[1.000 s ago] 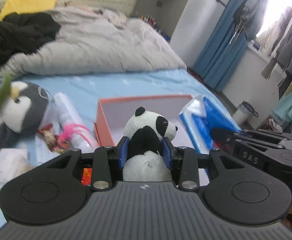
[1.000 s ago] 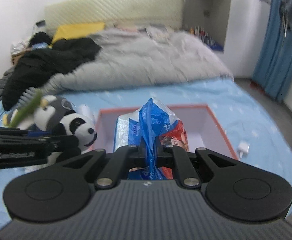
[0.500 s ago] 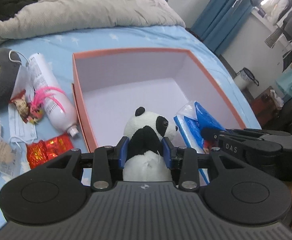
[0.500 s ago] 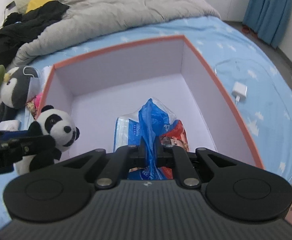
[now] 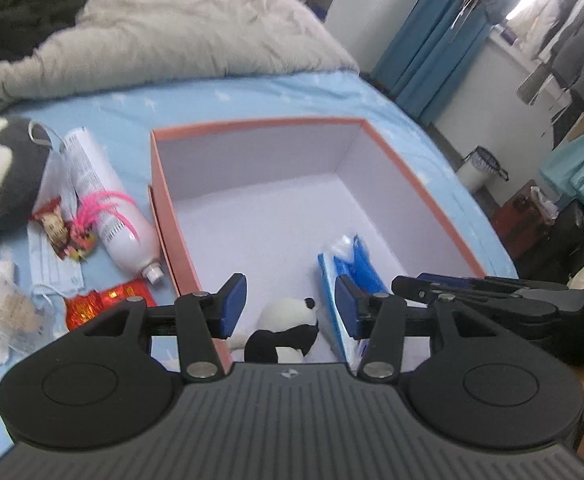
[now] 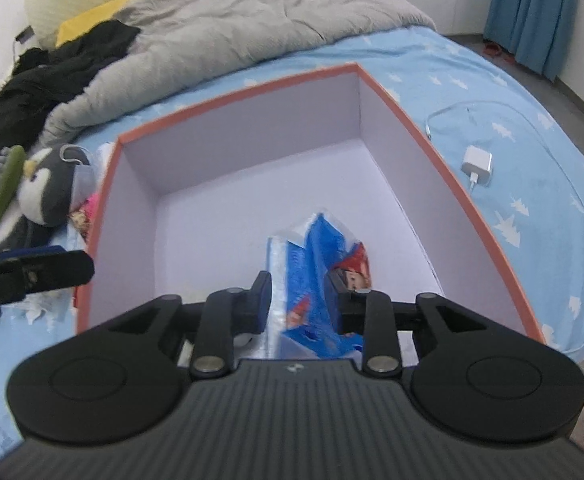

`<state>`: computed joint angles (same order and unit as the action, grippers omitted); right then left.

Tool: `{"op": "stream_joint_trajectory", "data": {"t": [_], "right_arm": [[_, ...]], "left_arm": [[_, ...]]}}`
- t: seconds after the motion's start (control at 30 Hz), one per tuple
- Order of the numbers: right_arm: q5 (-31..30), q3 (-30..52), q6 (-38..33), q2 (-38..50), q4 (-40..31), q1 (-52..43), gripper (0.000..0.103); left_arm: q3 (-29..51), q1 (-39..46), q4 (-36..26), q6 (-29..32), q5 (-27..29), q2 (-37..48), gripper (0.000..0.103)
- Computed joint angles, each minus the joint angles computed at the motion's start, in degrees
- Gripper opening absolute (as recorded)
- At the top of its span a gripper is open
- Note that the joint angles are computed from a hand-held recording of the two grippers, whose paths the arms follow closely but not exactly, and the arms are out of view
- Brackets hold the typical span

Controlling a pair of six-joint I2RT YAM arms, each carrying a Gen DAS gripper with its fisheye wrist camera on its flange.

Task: Organize soft objects
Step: 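Carry both items over the pink box and open both grippers, then withdraw both open grippers from the pink box toward the penguin plush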

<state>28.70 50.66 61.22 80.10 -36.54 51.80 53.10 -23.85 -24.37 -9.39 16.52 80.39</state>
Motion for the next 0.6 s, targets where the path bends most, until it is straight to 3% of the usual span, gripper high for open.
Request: {"op": "stream_joint_trajectory", "data": {"t": [0.37, 0.6], "right_arm": [[14.11, 5.22, 8.28, -0.19, -3.61, 13.35, 0.032], [21.24, 10.49, 14.19, 3.48, -8.52, 21.66, 0.032]], "left_arm": [[-9.32, 5.03, -0.27, 2.84, -0.39, -20.44, 0.055], [-13.52, 13.04, -5.13, 6.49, 4.74, -30.92, 0.055]]}}
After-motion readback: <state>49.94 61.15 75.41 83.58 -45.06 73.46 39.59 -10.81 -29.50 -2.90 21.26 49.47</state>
